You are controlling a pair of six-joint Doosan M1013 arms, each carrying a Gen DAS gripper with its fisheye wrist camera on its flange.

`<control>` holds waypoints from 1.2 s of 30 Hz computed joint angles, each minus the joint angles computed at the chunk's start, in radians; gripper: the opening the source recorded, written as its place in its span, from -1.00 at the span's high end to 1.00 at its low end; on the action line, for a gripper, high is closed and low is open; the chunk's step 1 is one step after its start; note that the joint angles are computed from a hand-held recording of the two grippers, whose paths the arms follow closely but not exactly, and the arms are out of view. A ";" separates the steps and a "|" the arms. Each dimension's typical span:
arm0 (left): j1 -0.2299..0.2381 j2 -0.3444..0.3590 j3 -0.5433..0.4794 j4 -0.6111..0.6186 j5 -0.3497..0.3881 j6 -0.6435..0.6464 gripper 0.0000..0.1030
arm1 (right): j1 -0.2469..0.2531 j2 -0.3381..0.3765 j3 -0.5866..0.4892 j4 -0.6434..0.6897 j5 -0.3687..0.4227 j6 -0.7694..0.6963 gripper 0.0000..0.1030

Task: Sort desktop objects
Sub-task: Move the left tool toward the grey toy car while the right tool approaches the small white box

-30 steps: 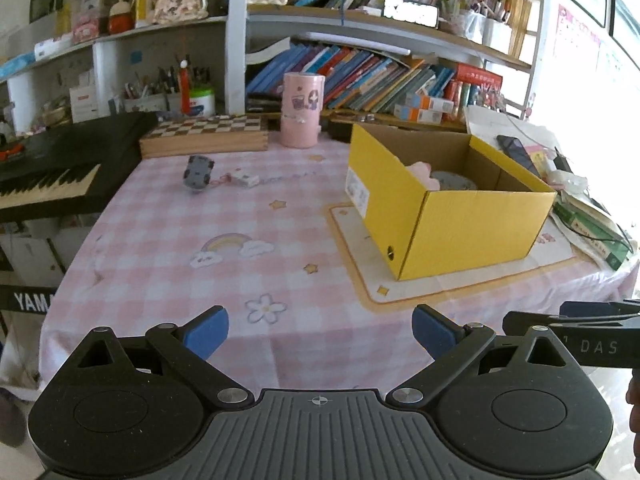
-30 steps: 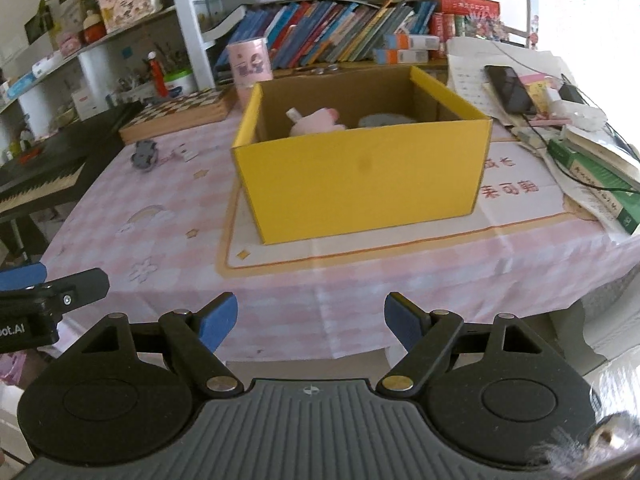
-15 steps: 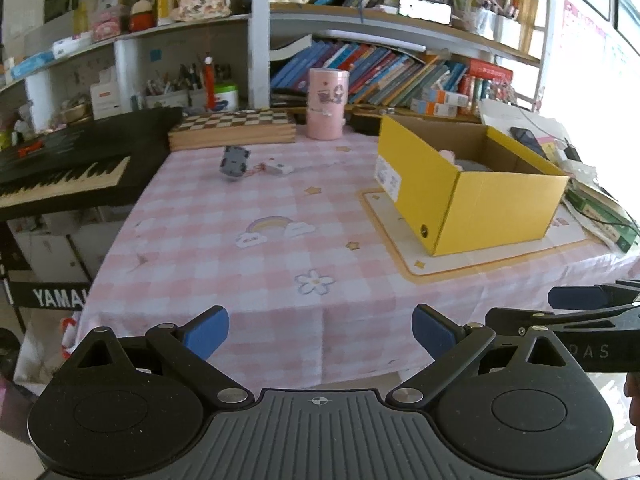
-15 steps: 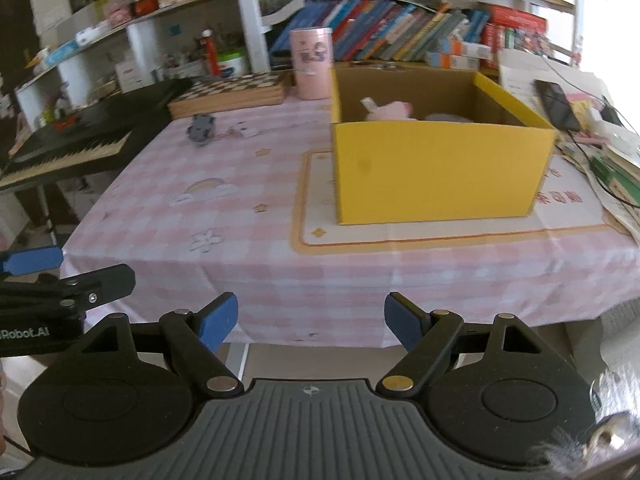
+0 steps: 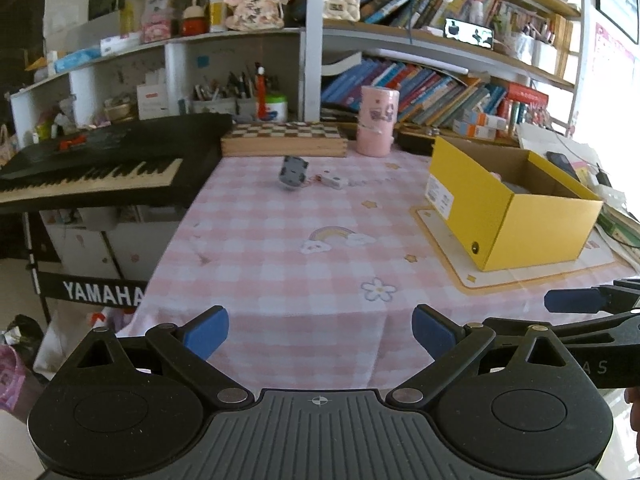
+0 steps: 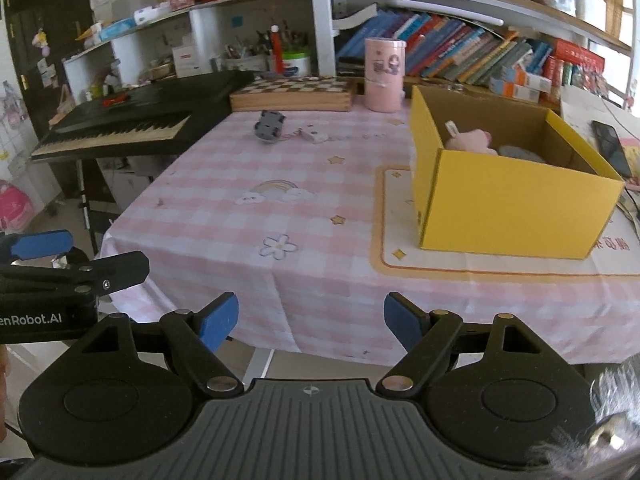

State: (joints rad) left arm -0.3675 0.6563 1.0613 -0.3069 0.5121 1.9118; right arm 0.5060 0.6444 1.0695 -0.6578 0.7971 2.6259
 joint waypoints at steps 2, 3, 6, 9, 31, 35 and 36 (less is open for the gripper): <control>0.004 0.001 -0.001 -0.002 -0.005 0.002 -0.94 | 0.002 0.007 -0.012 0.005 -0.001 -0.011 -0.55; 0.006 0.001 -0.002 -0.004 -0.005 0.004 -0.94 | 0.002 0.011 -0.018 0.008 -0.001 -0.018 -0.55; 0.009 0.004 -0.006 -0.013 0.003 0.016 -0.94 | 0.005 0.020 -0.035 0.014 0.008 -0.030 -0.54; 0.010 0.006 -0.008 -0.016 -0.002 0.020 -0.94 | 0.005 0.025 -0.043 0.012 0.010 -0.030 -0.54; 0.004 0.128 -0.217 0.092 0.076 -0.106 -0.94 | -0.053 0.103 -0.175 0.117 0.000 -0.180 -0.50; 0.001 0.183 -0.317 0.133 0.114 -0.162 -0.94 | -0.075 0.140 -0.243 0.158 0.006 -0.229 -0.50; -0.001 0.195 -0.340 0.147 0.121 -0.177 -0.94 | -0.081 0.150 -0.260 0.169 0.006 -0.242 -0.50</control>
